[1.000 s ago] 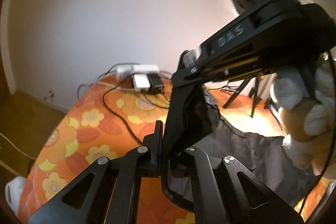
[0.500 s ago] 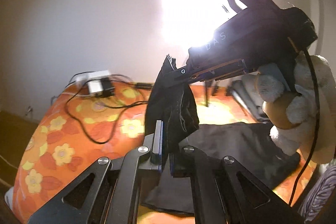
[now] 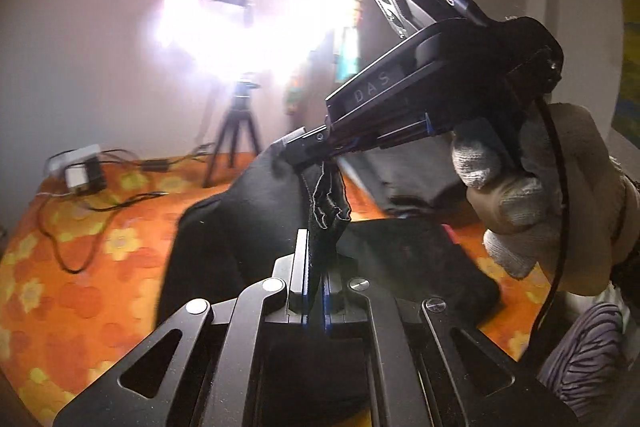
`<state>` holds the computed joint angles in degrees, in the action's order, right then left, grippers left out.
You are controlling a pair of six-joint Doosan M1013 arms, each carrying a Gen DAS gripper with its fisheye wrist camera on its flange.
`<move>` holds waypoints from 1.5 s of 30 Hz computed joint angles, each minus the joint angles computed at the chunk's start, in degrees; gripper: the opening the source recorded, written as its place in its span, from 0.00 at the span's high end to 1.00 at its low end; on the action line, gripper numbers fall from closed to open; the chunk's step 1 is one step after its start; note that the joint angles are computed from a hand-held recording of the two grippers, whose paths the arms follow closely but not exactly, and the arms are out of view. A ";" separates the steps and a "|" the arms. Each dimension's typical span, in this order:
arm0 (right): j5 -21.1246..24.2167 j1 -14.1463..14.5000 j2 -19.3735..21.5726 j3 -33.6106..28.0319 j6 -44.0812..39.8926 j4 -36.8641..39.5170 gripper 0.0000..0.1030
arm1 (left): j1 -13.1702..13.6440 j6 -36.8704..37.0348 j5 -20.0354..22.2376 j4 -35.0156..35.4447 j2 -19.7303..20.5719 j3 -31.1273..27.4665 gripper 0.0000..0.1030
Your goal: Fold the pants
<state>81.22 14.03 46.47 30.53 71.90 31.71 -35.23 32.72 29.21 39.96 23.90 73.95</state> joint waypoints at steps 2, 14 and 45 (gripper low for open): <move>-0.79 -1.08 -1.11 2.03 -0.70 -0.24 0.96 | -0.70 2.51 -0.66 -1.75 1.08 -1.33 0.97; -7.88 -7.68 -6.87 16.96 -2.19 -3.33 0.96 | -2.43 24.34 -0.58 -28.14 8.88 -9.43 0.97; -1.41 -14.79 -1.54 19.35 2.82 10.22 0.47 | 1.70 18.89 16.64 -27.91 8.07 -5.66 0.66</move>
